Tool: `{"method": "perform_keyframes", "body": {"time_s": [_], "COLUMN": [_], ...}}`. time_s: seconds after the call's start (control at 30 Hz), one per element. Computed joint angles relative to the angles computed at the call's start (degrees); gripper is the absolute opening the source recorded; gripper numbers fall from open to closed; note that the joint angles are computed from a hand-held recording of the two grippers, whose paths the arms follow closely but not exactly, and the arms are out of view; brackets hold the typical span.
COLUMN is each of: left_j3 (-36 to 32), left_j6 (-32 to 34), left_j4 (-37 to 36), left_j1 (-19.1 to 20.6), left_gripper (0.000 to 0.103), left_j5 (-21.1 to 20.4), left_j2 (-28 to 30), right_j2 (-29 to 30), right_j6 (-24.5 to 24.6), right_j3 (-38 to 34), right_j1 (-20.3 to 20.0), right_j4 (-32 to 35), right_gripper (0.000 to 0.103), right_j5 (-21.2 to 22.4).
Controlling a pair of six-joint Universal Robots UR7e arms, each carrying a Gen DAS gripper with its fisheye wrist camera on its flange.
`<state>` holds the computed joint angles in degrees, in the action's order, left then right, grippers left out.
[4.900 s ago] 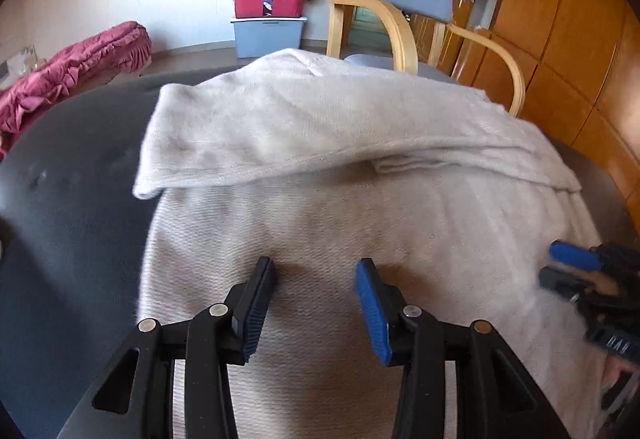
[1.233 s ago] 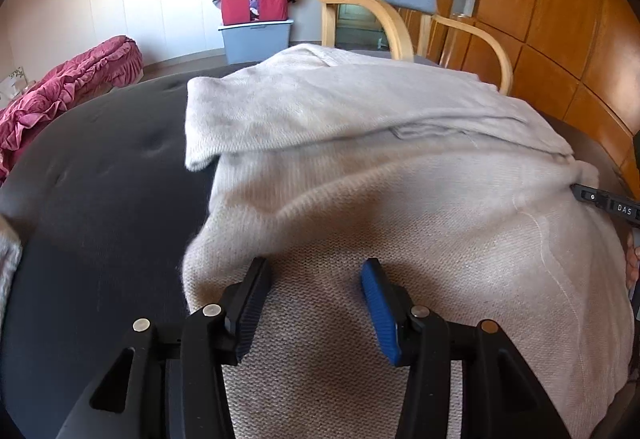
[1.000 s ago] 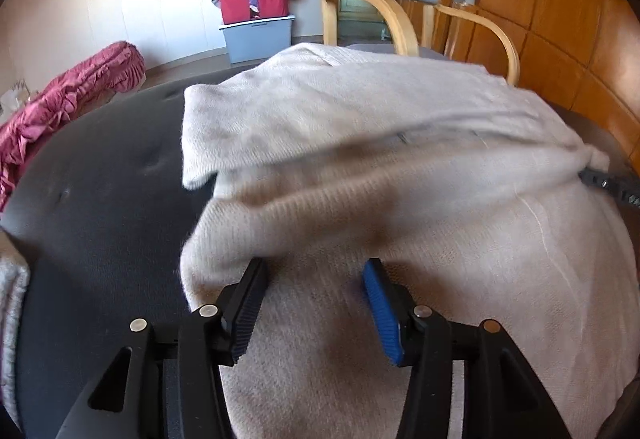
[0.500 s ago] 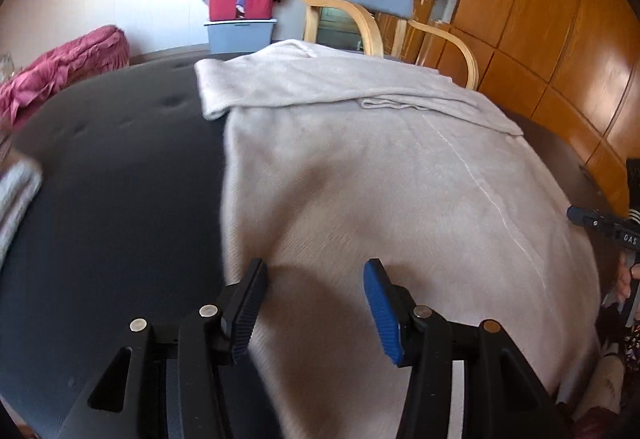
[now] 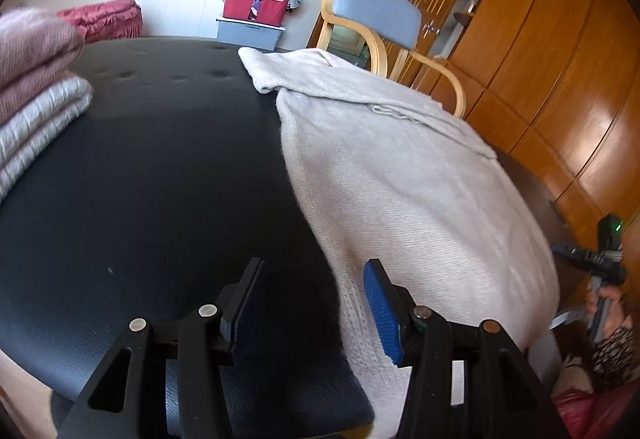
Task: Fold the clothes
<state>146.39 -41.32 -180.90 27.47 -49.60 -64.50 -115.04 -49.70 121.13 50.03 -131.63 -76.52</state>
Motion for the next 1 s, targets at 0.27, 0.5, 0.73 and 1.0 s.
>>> {"method": "perform_keyframes", "body": {"time_s": [0.27, 0.5, 0.73, 1.0], "left_j3": [-0.37, -1.08, -2.61, -1.25], "left_j6": [6.23, 9.63, 8.79, 10.29], "left_j4": [-8.72, -9.48, -14.75, -12.53], "left_j1": [0.69, 0.94, 4.26, 1.57], "left_gripper": [0.057, 0.057, 0.057, 0.056], "left_j5": [-4.45, -8.19, -12.52, -11.42], "left_j2": [4.27, 5.27, 7.37, 6.82], "right_j2": [-0.81, -2.12, -0.06, -0.76], "right_j6": [-4.33, -11.63, -11.43, -14.47], "right_j3": [1.29, 3.28, 4.38, 7.36], "right_j1": [-1.26, -0.28, 2.34, 4.58], "right_j4": [2.73, 3.81, 1.13, -1.3], "right_gripper": [0.062, 0.062, 0.062, 0.06], "right_j5": [4.37, 3.4, 2.55, -1.69]}}
